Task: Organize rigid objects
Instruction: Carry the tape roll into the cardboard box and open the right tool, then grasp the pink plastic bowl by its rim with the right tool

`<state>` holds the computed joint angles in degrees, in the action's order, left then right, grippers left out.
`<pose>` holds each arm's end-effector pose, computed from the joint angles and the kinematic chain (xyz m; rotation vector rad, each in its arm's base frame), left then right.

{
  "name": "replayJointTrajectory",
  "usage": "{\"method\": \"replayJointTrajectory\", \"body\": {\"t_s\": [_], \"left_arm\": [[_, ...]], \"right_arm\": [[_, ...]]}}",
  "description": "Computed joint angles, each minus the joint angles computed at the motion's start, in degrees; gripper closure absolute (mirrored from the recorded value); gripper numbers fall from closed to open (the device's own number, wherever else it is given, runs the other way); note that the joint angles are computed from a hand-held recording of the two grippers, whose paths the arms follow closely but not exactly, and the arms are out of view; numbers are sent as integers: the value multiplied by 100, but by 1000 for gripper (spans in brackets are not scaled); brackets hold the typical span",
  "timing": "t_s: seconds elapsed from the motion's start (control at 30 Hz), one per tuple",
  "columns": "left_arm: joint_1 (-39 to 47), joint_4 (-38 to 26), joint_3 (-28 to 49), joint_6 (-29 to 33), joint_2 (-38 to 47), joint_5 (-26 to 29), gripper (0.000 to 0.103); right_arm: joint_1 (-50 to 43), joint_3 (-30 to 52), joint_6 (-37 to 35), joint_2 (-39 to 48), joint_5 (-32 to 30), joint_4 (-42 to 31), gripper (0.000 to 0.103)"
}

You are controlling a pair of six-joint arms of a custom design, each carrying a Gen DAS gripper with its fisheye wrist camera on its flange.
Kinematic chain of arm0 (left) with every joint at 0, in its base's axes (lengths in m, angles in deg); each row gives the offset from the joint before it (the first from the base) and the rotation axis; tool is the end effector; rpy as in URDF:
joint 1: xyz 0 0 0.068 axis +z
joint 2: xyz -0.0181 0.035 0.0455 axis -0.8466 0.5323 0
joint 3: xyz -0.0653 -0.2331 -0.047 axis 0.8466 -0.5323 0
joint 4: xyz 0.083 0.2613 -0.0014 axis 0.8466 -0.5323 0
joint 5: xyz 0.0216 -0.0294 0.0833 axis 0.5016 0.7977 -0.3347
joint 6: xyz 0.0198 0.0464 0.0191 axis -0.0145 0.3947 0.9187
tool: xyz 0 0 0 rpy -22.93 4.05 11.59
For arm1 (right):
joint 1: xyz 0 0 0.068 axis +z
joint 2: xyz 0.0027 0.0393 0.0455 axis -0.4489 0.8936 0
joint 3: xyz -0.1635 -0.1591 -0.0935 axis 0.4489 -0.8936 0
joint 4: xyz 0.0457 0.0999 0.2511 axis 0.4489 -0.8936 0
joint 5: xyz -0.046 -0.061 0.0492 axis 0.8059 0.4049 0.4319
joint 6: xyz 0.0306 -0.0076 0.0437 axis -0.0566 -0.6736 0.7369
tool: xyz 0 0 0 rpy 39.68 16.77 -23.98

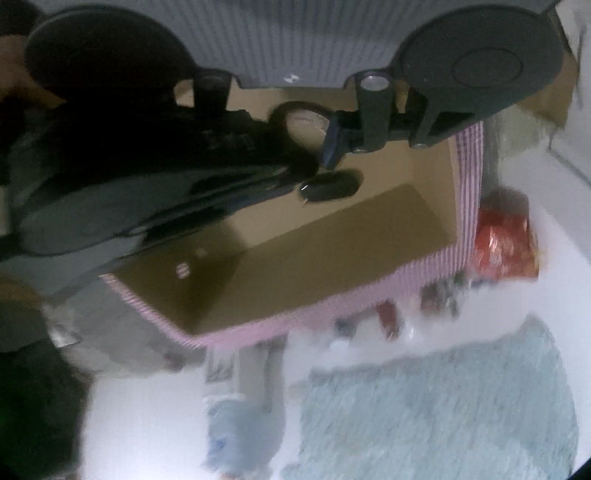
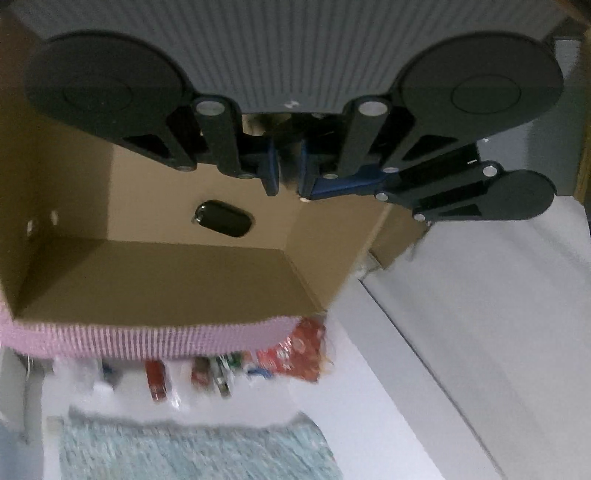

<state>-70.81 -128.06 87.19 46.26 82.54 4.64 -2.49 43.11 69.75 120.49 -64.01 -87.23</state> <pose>0.2678 -0.0564 0.2704 0.1910 2.4759 0.0729 0.3420 0.1724 0.2403 -0.6435 2.3704 0.8363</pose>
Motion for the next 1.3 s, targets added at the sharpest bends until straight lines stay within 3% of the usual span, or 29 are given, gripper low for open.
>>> {"method": "replayJointTrajectory", "body": {"t_s": [0.13,0.37,0.7,0.9,1.03,1.17,1.3], "left_arm": [[288,79,-74,148,-112,187,64],[282,79,-218,184,-582,181,53],[114,-550,-435,-158,-1869,273,42],[-177,-1128,-732,-494,-2976,166,33],[-677,-1631,-1112,-883,-3744,-113,27],[-1593,-2154,-1639,-1748,-4414,-612,21],[-2555,-2424,-2244,-2601,-4672,-964,21]], "right_arm": [[-89,186,155,290,-204,118,91],[-656,-549,46,-374,-618,327,90],[-1891,-1781,44,-1762,-1966,-112,83],[-2982,-2846,-534,-2910,-2722,-732,78],[-3613,-3694,-1095,-3822,-2997,-1346,74],[-4152,-4542,-1890,-4746,-3033,-2147,72],[-3769,-5365,-1609,-5735,-2508,-2062,71]]}}
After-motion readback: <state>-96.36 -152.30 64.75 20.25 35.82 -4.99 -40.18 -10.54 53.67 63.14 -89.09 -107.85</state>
